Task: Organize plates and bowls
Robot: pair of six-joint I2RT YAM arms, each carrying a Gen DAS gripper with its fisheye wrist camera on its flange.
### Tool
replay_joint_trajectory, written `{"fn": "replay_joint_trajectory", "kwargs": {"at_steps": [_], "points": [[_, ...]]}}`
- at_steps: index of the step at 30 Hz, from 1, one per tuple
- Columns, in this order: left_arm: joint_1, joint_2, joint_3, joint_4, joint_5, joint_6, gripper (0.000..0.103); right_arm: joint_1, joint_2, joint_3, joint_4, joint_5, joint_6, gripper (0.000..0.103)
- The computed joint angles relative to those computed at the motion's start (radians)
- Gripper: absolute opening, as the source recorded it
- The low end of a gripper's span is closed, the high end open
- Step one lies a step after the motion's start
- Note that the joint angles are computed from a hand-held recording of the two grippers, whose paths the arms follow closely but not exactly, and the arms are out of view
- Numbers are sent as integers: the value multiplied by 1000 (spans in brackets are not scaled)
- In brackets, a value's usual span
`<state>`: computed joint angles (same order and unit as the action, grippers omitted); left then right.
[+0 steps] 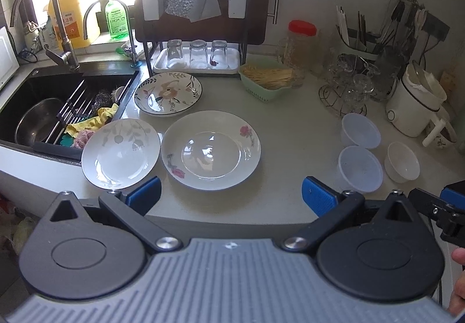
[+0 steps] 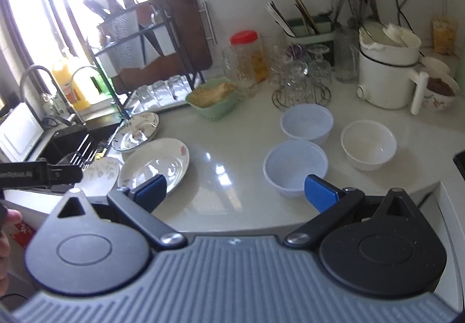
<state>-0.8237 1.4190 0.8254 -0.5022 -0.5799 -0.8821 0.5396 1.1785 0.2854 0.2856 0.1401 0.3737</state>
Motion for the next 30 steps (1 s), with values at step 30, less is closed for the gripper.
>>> {"fn": "replay_joint_trajectory", "kwargs": {"at_steps": [30], "points": [[861, 99, -318, 564, 698, 718, 103, 404, 676, 465, 65, 265, 291, 90]]}}
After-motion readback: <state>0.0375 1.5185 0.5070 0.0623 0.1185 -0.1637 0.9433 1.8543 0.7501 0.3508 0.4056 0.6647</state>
